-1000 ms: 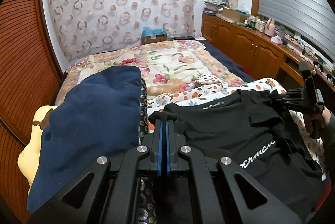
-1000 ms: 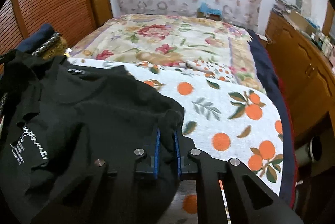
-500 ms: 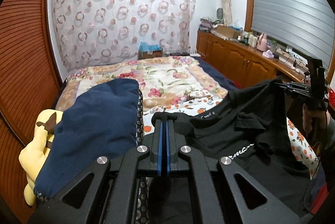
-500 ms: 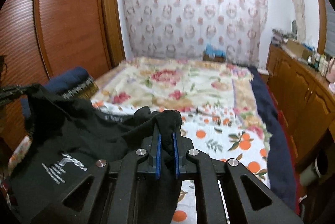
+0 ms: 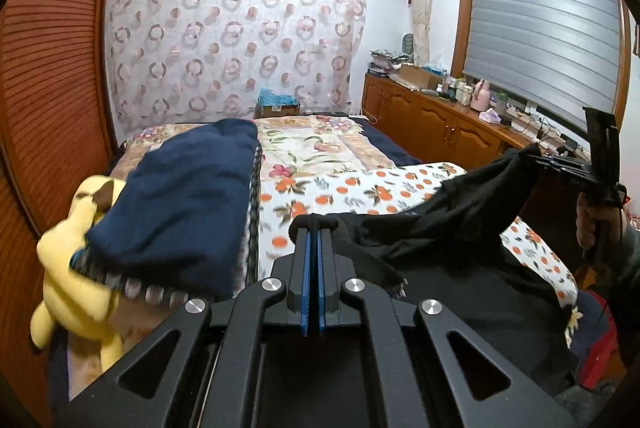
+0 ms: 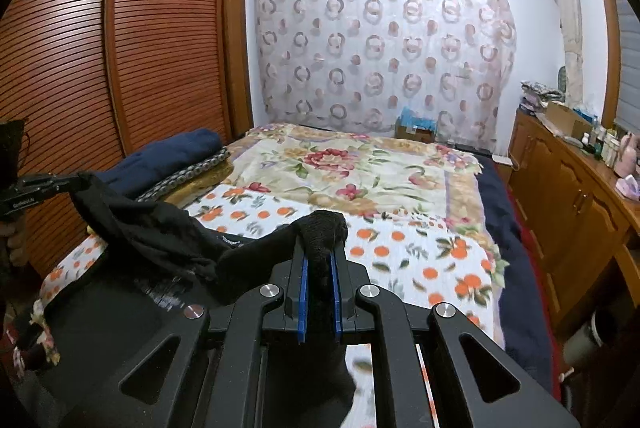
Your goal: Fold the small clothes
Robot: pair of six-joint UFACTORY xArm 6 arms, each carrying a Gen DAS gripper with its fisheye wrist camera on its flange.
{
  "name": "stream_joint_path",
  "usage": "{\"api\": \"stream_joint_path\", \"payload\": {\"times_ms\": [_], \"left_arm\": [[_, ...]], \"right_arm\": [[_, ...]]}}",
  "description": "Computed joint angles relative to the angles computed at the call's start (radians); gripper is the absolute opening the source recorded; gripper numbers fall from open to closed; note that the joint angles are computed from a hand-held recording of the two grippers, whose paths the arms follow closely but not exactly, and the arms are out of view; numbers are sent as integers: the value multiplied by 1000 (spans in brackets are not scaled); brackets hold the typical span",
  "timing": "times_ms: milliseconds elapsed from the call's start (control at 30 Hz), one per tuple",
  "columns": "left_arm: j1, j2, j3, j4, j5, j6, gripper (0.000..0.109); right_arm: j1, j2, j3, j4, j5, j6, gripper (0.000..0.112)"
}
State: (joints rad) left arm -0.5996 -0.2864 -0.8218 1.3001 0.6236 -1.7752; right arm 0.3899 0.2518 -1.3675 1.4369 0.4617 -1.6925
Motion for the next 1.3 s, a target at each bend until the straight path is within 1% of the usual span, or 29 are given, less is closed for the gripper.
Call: {"api": "stream_joint_path", "payload": {"times_ms": [133, 233, 333, 433, 533, 567, 633, 700, 767, 867, 967, 1000, 1033, 1100, 1167, 1200, 1233, 1267, 1300], "left_arm": [[-87, -96, 91, 5, 87, -78, 4], [-164, -169, 151, -18, 171, -109, 4], [-239, -215, 181, -54, 260, -123, 4], [-292, -238, 193, -99, 323, -121, 4], [-304, -234, 201, -145, 333, -109, 4], [-300, -228, 204, -160, 331, -105, 4], [-293, -209, 211, -182, 318, -108, 4], [-277, -188, 218, -199, 311, -120, 4], [-263, -189, 237, -200, 287, -134, 4], [-261, -201, 259, -214, 283, -141, 7], [-258, -207, 271, -210, 272, -150, 20], [-254, -208, 273, -218, 272, -145, 28], [-252, -210, 274, -223, 275, -144, 37], [-242, -218, 282, -224, 274, -145, 44], [-226, -228, 290, -220, 259, -141, 56], [-217, -230, 293, -216, 253, -140, 70], [-205, -230, 294, -212, 246, -138, 76], [-191, -228, 293, -211, 234, -130, 80], [-178, -225, 291, -212, 224, -121, 80]], "right_arm": [[-48, -137, 172, 24, 39, -49, 9], [-81, -240, 297, -8, 50, -52, 9], [-109, -315, 372, -65, 64, -3, 9], [-133, -393, 433, -121, 87, 37, 9], [-141, -447, 475, -200, 112, 106, 9], [-141, -443, 471, -229, 114, 126, 9], [-117, -433, 476, -299, 88, 186, 9], [-116, -411, 466, -365, 98, 245, 9], [-101, -394, 469, -417, 66, 293, 9], [-98, -378, 454, -465, 66, 345, 9], [-95, -390, 453, -507, 63, 380, 9], [-96, -397, 452, -515, 66, 386, 13], [-95, -403, 454, -519, 64, 386, 15], [-90, -418, 473, -508, 56, 377, 15], [-92, -428, 477, -510, 60, 379, 16], [-91, -424, 474, -511, 55, 376, 17], [-88, -427, 475, -514, 47, 376, 20], [-90, -414, 476, -481, 38, 337, 22], [-94, -416, 476, -467, 39, 320, 26]]}}
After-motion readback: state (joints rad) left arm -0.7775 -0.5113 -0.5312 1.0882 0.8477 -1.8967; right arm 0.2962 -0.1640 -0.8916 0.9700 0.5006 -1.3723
